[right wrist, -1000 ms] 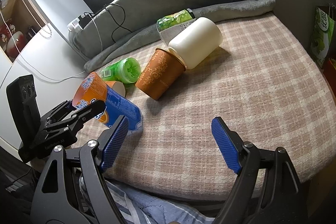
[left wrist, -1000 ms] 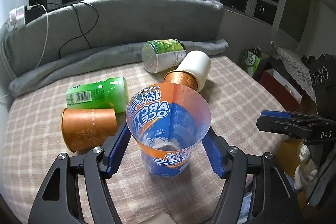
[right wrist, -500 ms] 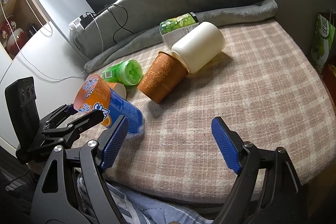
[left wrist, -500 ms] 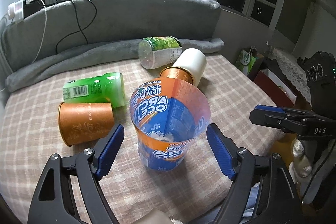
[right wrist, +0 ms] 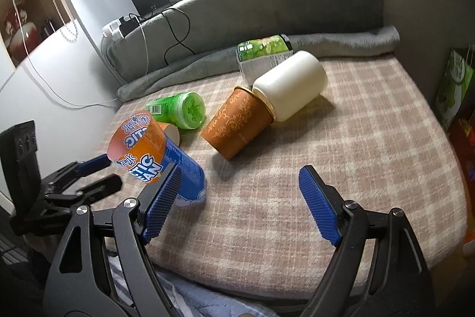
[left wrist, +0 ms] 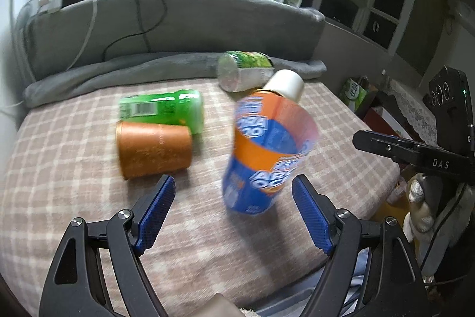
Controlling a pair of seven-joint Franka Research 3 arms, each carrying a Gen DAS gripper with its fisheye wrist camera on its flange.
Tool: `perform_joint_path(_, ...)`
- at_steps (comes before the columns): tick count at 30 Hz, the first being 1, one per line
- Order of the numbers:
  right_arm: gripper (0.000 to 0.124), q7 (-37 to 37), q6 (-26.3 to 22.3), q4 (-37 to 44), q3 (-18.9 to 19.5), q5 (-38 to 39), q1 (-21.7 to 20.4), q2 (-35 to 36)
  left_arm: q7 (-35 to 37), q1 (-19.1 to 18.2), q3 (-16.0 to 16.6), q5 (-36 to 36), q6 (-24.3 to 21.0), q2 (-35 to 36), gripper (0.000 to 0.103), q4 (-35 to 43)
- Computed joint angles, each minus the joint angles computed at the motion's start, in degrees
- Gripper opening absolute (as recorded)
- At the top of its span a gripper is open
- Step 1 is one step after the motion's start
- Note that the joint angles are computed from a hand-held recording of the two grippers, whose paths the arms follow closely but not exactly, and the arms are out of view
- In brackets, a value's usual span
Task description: Flip cup upright
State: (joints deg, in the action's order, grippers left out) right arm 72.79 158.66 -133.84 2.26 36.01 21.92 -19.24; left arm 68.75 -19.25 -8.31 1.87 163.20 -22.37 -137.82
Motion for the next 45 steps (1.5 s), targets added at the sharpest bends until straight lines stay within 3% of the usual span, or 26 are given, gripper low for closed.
perform_joint_path(6,0.084,5.5,6.7,-1.6,4.7,-10.1,-3.2,-0.4,-10.1,7.7,-4.7,6.9,3.5,-4.8,0.081,-3.6)
perform_joint_path(13,0.094,13.4,14.2,-3.4,8.3,-19.5,-6.3,-1.2,-28.6,27.1,-19.0,23.9,8.5,-12.3,0.081,-5.3)
perform_joint_path(14,0.094,15.1,15.5,-3.8,9.5,-21.1,-7.7,-1.4,-30.9,29.7,-21.1,25.9,9.2,-13.7,0.082,-5.3)
perform_joint_path(18,0.095,23.9,20.0,-4.8,17.3,-28.9,-16.7,-2.6,-36.8,34.5,-24.3,30.5,11.9,-16.7,0.084,-5.5)
perform_joint_path(20,0.102,28.4,21.9,-5.1,22.2,-32.0,-22.4,-3.7,-39.0,35.7,-24.9,32.0,12.7,-17.4,0.084,-5.3)
perform_joint_path(24,0.103,35.0,25.6,-5.9,32.6,-35.5,-34.8,-6.8,-41.5,36.1,-24.8,33.6,12.7,-17.6,0.084,-5.1)
perform_joint_path(27,0.103,36.7,26.8,-6.1,36.8,-35.9,-39.8,-8.9,-42.6,35.7,-24.4,34.6,12.0,-17.6,0.084,-5.0)
perform_joint_path(31,0.103,37.1,27.5,-6.3,38.3,-35.0,-41.5,-9.8,-44.0,35.4,-24.3,36.0,10.9,-17.7,0.086,-4.8)
perform_joint_path(33,0.103,37.1,27.6,-6.4,38.5,-34.6,-41.8,-10.0,-44.7,35.3,-24.2,36.9,11.1,-17.8,0.103,-4.8)
perform_joint_path(36,0.103,37.2,27.7,-6.6,38.9,-34.0,-42.1,-10.5,-47.5,37.9,-25.9,38.2,12.8,-19.7,0.103,-5.2)
perform_joint_path(45,0.103,36.7,27.6,-6.7,39.1,-33.4,-42.2,-10.7,-47.9,37.7,-25.6,38.4,12.8,-19.6,0.103,-5.0)
